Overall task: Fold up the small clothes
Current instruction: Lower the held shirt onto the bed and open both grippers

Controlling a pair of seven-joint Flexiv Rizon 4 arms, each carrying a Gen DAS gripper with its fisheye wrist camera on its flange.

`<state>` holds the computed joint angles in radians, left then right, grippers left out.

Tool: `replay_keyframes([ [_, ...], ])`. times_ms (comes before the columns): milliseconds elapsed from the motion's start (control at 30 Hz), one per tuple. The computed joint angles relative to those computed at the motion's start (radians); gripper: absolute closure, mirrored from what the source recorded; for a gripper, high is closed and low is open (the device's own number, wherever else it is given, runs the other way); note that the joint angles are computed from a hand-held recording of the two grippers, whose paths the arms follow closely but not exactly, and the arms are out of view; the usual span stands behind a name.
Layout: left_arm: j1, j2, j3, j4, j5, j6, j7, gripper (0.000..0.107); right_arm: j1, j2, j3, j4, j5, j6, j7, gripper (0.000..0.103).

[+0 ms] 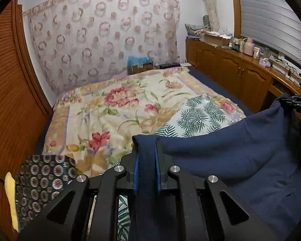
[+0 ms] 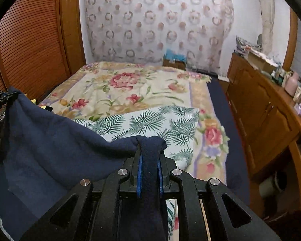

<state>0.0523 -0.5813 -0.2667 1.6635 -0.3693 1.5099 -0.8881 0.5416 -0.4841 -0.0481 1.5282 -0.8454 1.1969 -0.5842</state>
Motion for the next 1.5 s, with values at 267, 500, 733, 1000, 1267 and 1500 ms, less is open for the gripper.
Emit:
replay_keyframes([
  [267,-0.014,-0.035,0.020,-0.054,0.008,-0.055,0.000,0.084,-0.013,-0.001,-0.003,0.032,0.027,0.015,0.015,0.090],
  [500,0.087,0.017,-0.123,0.065,-0.053,-0.003,0.079,0.036,0.008,-0.012,-0.061,0.051,-0.029,0.065,0.121,0.054],
  [733,0.207,0.080,-0.281,0.256,-0.114,0.066,0.139,0.028,0.013,0.072,-0.087,0.193,-0.195,0.139,0.314,0.038],
  [1000,0.288,0.116,-0.353,0.391,-0.074,0.123,0.081,0.028,-0.038,0.210,-0.028,0.406,-0.415,0.151,0.592,0.038],
  [1267,0.338,0.147,-0.370,0.477,0.006,0.165,-0.026,0.028,-0.124,0.241,0.085,0.488,-0.411,0.119,0.671,0.038],
  [1500,0.316,0.168,-0.307,0.500,0.075,0.161,-0.121,0.028,-0.131,0.204,0.101,0.441,-0.376,0.092,0.656,0.038],
])
